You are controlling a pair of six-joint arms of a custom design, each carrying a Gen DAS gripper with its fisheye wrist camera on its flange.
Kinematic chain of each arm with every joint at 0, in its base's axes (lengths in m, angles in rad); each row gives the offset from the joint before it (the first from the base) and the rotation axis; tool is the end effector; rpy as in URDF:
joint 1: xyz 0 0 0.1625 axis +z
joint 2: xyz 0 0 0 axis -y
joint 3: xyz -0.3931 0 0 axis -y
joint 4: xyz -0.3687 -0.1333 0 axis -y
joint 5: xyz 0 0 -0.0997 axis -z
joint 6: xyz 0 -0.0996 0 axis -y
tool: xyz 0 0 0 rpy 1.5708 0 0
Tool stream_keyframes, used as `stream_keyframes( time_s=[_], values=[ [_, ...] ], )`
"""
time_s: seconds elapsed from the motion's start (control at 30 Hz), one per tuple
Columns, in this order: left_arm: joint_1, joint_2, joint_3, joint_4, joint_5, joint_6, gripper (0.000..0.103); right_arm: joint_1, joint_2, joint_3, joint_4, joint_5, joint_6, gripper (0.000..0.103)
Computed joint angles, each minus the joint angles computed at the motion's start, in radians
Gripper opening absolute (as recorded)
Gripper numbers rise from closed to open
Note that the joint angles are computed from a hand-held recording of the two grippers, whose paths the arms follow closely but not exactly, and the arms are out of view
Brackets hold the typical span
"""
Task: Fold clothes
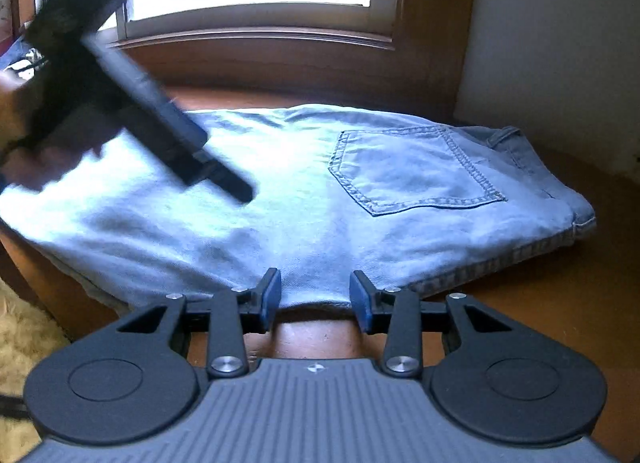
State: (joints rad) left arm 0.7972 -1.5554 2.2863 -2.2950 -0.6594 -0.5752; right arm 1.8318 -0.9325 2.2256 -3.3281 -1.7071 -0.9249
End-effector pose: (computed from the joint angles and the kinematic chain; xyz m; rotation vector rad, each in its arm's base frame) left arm -0.1137 -0.4199 0.2477 0.2346 2.3190 -0.7072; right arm 0.2366 -0.4218 0.0800 1.5322 -2.3550 0.5653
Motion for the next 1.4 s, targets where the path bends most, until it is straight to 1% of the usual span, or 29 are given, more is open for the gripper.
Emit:
stream_keyframes(
  time_s=[0.07,0.1,0.13,0.2,0.23,0.33,0.4,0.47,0.53,0.63,0.67,0.77,0.8,0.87,0.9,0.93,1.0,1.03,1.07,1.13,1.17,1.23,1.27,1.37,1.4],
  values=[
    [-0.034,0.003,0.026,0.047,0.064,-0.030,0.103,0.000,-0.014,-0.030,0.081,-0.001,-0.013,0.041],
    [-0.036,0.000,0.024,0.059,0.059,-0.045,0.103,0.000,-0.020,-0.046,0.122,-0.002,-0.020,0.041],
    [-0.038,-0.003,0.022,0.070,0.052,-0.059,0.103,0.002,-0.030,-0.077,0.194,0.004,-0.013,0.041],
    [-0.042,-0.006,0.025,0.079,0.058,-0.069,0.103,0.001,-0.037,-0.135,0.271,0.053,0.031,0.041],
    [-0.044,-0.008,0.029,0.079,0.060,-0.074,0.103,0.002,-0.027,-0.167,0.286,0.083,0.051,0.041],
    [-0.050,-0.012,0.040,0.074,0.070,-0.089,0.103,0.022,0.079,-0.323,0.332,0.142,0.048,0.042],
    [-0.054,-0.013,0.052,0.057,0.079,-0.094,0.103,0.040,0.179,-0.437,0.358,0.139,0.029,0.041],
    [-0.059,-0.015,0.062,0.050,0.088,-0.103,0.103,0.060,0.283,-0.543,0.359,0.085,0.033,0.041],
    [-0.065,-0.014,0.070,0.046,0.098,-0.117,0.103,0.076,0.380,-0.654,0.383,0.016,0.067,0.041],
    [-0.068,-0.012,0.079,0.036,0.111,-0.131,0.103,0.080,0.459,-0.755,0.365,0.014,0.096,0.041],
    [-0.068,-0.012,0.080,0.034,0.114,-0.134,0.103,0.085,0.474,-0.781,0.375,0.011,0.101,0.041],
    [-0.065,-0.019,0.069,0.063,0.105,-0.147,0.103,0.096,0.493,-0.814,0.386,-0.004,0.102,0.040],
    [-0.064,-0.022,0.063,0.082,0.101,-0.160,0.103,0.099,0.482,-0.813,0.398,-0.007,0.124,0.040],
    [-0.058,-0.032,0.062,0.072,0.091,-0.155,0.103,0.087,0.436,-0.764,0.354,0.030,0.137,0.042],
    [-0.050,-0.034,0.061,0.054,0.085,-0.140,0.103,0.076,0.408,-0.732,0.313,0.044,0.133,0.046],
    [-0.042,-0.036,0.060,0.035,0.078,-0.124,0.103,0.065,0.388,-0.712,0.285,0.041,0.137,0.052],
    [-0.039,-0.036,0.053,0.054,0.078,-0.102,0.103,0.038,0.364,-0.709,0.270,0.010,0.168,0.052],
    [-0.037,-0.035,0.050,0.064,0.078,-0.092,0.103,0.028,0.363,-0.725,0.283,-0.020,0.187,0.052],
    [-0.036,-0.035,0.046,0.075,0.078,-0.081,0.103,0.021,0.371,-0.749,0.297,-0.063,0.210,0.052],
    [-0.032,-0.036,0.039,0.091,0.072,-0.084,0.103,0.010,0.389,-0.784,0.316,-0.108,0.216,0.051],
    [-0.030,-0.036,0.035,0.099,0.069,-0.085,0.103,0.010,0.405,-0.794,0.286,-0.123,0.217,0.051],
    [-0.031,-0.031,0.040,0.089,0.073,-0.087,0.103,0.010,0.440,-0.815,0.216,-0.152,0.217,0.055],
    [-0.032,-0.028,0.042,0.084,0.075,-0.088,0.103,0.011,0.458,-0.828,0.182,-0.166,0.217,0.055],
    [-0.037,-0.036,0.054,0.083,0.079,-0.096,0.103,0.024,0.484,-0.856,0.146,-0.202,0.217,0.050],
    [-0.039,-0.038,0.055,0.085,0.079,-0.099,0.103,0.027,0.478,-0.848,0.133,-0.202,0.229,0.046]
  ],
)
